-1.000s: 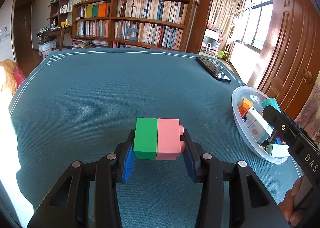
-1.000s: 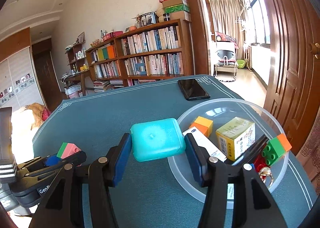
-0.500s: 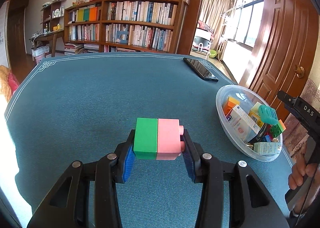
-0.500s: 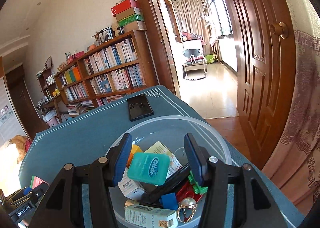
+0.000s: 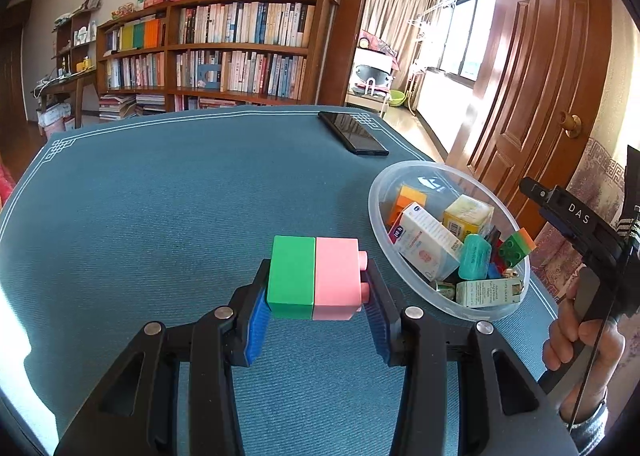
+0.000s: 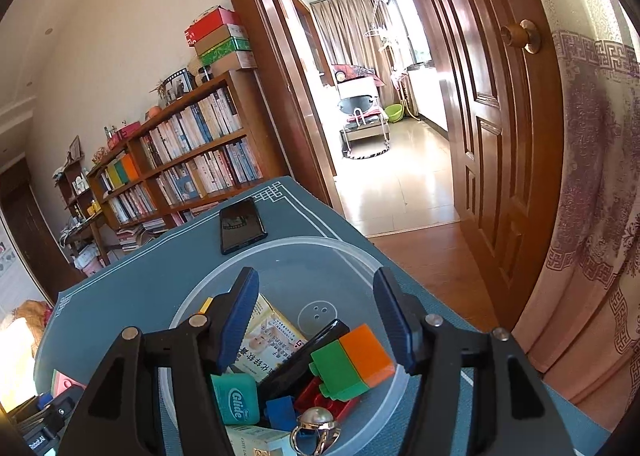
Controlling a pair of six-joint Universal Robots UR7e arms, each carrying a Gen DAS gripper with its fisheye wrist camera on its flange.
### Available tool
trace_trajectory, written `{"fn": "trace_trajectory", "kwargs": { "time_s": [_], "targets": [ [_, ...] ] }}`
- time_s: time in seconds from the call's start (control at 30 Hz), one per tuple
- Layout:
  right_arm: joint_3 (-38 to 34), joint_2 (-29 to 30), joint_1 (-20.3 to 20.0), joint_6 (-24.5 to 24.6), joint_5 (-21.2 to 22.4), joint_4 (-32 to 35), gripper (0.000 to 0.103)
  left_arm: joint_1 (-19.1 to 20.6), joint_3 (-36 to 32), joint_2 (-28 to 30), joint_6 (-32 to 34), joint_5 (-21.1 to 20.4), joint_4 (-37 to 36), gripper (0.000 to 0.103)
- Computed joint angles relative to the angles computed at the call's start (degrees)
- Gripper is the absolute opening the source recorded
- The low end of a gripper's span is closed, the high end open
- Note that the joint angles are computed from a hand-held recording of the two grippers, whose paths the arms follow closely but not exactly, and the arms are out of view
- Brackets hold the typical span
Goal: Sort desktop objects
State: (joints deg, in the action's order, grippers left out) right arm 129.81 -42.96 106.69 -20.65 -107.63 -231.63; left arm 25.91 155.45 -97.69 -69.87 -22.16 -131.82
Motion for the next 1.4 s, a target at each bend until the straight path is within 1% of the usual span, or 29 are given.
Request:
{"fn": "trace_trajectory", "kwargs": {
  "time_s": [0.03,0.07,0.13,0.23,0.3,0.4,0.47,0.57,0.63,0.73,0.9,0.97,1.0,1.03,1.13,1.17,1.2,1.27,1.33,1.37,1.4],
  "targets": [
    [0.2,0.1,0.1,-0.1,0.0,-1.2,0.072,0.1,-0.1,2.0,2.1,-0.3,-3.6,0.046],
    [0.4,0.3,0.1,-0.3,0.0,-2.4,0.074,0.3,-0.2,4.0,4.7,-0.8,-7.5,0.046],
    [0.8,0.4,0.2,-0.7,0.4,-4.4,0.079,1.3,-0.8,8.9,11.1,-2.0,-16.8,0.046],
    [1.0,0.8,0.4,-0.7,-0.1,-7.8,0.081,2.6,-2.6,15.7,19.5,-3.6,-27.6,0.046],
    [1.0,0.8,0.4,-0.1,-0.7,-9.3,0.082,3.2,-4.0,20.0,24.7,-4.7,-33.7,0.046],
    [1.0,0.3,0.0,1.6,-1.6,-10.5,0.083,4.0,-6.0,25.1,31.3,-6.6,-40.7,0.046],
    [1.2,-0.4,-0.6,3.1,-1.8,-10.4,0.083,4.9,-7.4,28.0,35.1,-8.6,-44.7,0.046],
    [1.6,-1.5,-1.5,5.0,-1.6,-9.5,0.083,6.8,-9.6,31.2,38.7,-11.7,-47.8,0.046],
    [1.8,-1.9,-1.7,5.7,-1.8,-9.5,0.083,7.9,-10.8,33.0,40.6,-12.7,-49.2,0.046],
    [2.2,-2.4,-2.1,6.6,-1.4,-10.0,0.083,8.4,-12.2,35.5,43.6,-11.5,-51.8,0.046],
    [2.7,-2.9,-2.4,7.4,-0.8,-9.9,0.083,11.1,-15.1,37.5,48.4,-12.3,-55.4,0.047],
    [2.7,-3.0,-2.4,7.4,-0.7,-9.8,0.083,12.9,-16.4,38.4,48.9,-13.0,-55.3,0.047],
    [2.7,-3.0,-2.4,7.3,-0.7,-9.8,0.083,13.7,-16.7,39.3,50.5,-13.2,-57.5,0.047],
    [2.7,-2.9,-2.5,7.2,-0.6,-10.0,0.083,13.9,-17.0,40.2,52.1,-12.6,-59.2,0.047],
    [2.6,-2.6,-2.4,6.6,-0.6,-10.5,0.083,15.0,-18.4,42.2,53.8,-11.2,-59.2,0.048],
    [2.6,-2.5,-2.4,6.4,-0.7,-10.4,0.083,15.5,-18.7,42.8,55.2,-11.7,-60.7,0.050],
    [2.6,-2.4,-2.3,6.3,-0.6,-10.2,0.083,16.0,-18.9,43.1,56.2,-12.7,-61.8,0.050],
    [2.6,-2.2,-2.3,5.9,-0.4,-10.3,0.083,16.4,-18.9,43.2,56.8,-13.5,-63.2,0.050],
    [2.5,-1.9,-2.2,5.1,-0.2,-10.4,0.083,16.2,-18.6,43.0,56.2,-13.3,-63.4,0.051],
    [2.5,-1.8,-2.2,4.9,-0.1,-10.6,0.083,16.1,-18.4,42.4,55.4,-13.5,-62.7,0.053],
    [2.5,-1.8,-2.2,4.9,0.1,-10.6,0.083,16.1,-18.0,41.5,54.7,-14.0,-62.5,0.060]
  ]
}}
